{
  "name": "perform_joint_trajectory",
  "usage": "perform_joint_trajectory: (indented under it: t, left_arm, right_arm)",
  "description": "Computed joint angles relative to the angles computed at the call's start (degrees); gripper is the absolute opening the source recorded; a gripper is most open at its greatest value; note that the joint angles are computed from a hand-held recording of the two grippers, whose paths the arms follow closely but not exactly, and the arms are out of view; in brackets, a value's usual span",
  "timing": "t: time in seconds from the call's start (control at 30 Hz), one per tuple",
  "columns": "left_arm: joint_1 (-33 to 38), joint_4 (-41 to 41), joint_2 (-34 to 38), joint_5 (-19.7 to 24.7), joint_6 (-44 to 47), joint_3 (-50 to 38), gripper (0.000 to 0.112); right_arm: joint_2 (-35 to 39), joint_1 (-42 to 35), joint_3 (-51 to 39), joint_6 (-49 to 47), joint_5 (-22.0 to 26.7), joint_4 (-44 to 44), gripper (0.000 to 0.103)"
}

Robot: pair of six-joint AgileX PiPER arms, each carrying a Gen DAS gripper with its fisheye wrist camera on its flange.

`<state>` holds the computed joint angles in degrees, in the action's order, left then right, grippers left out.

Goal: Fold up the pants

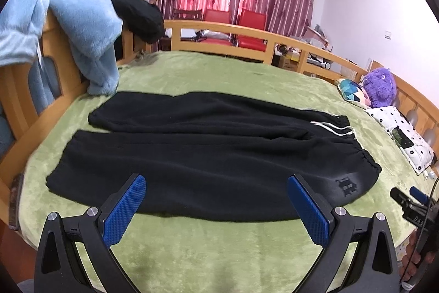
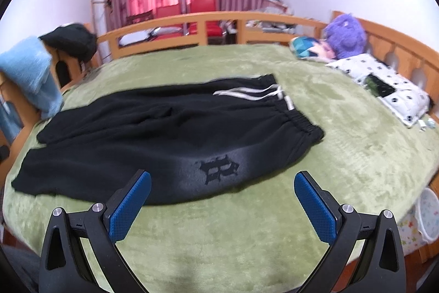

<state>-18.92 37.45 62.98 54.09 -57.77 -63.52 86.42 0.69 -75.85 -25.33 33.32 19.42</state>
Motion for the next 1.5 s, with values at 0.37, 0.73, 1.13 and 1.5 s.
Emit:
perform_joint_trajectory:
  t: [0.37,0.73,1.13,1.5]
  left_arm:
    - [29.5,-30.6,3.0,-18.9,26.9,13.3,0.087]
    - [49.0,-54.7,7.5,-25.4,51.9,20.4,0.086]
    - [52.4,-64.0,17.7,-33.6,57.6,17.2,0.081]
    - [56.7,-71.3,17.0,-32.1,66.4,16.5,0.010]
  right_arm:
    - [12.7,-3.1,-3.3,0.3,-2.3,-0.5,0.085]
    - [32.7,-7.4,-25.9,4.1,10.3,10.8,0.081]
    - [46.8,-6.2,-45.7,11.8,14.5,10.3,0.083]
    - [42.0,-6.3,-37.9,11.1,6.4,10.3,0.013]
